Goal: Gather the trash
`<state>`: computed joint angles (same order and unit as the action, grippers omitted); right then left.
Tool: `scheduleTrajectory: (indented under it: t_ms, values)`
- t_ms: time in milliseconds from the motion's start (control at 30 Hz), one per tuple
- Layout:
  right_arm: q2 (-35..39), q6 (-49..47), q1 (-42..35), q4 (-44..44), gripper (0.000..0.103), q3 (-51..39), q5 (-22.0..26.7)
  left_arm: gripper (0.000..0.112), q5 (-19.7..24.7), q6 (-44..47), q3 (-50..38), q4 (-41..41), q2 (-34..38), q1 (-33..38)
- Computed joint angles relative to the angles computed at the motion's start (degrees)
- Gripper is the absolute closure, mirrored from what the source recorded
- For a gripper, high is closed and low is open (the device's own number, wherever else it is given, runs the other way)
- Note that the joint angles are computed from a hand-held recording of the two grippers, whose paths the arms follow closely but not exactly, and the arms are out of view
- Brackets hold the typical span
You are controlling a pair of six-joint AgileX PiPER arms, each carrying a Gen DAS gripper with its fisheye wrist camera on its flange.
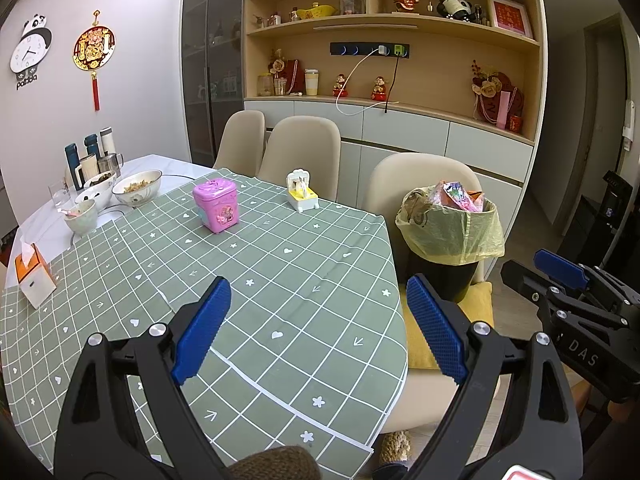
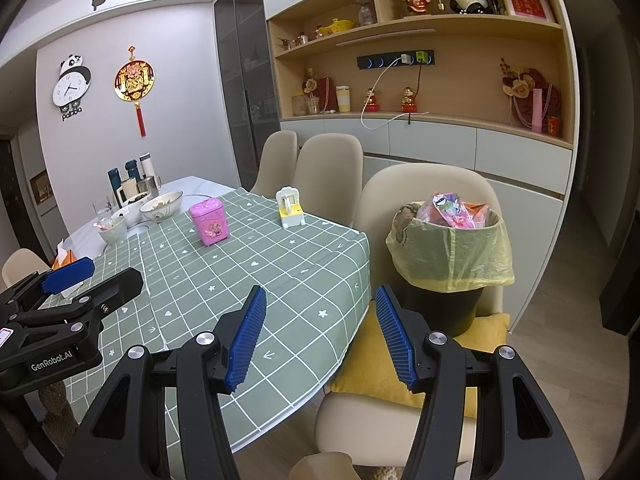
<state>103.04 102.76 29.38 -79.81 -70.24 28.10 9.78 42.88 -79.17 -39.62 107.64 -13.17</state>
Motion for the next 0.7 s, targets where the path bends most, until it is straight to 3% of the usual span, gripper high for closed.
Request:
scheduleTrajectory:
  t_ms: [467, 700]
  values:
    - [-0.38, 0.08, 0.01, -0.16, 0.049, 0.3, -0.29, 0.027, -0.26, 2.97, 0.25, -2.57, -0.18, 0.3]
    - [1.22, -2.0, 0.56, 1.68, 0.049, -1.77, -0.01, 0.027, 2.04, -1.39, -2.35, 1.31, 1.78, 1.63]
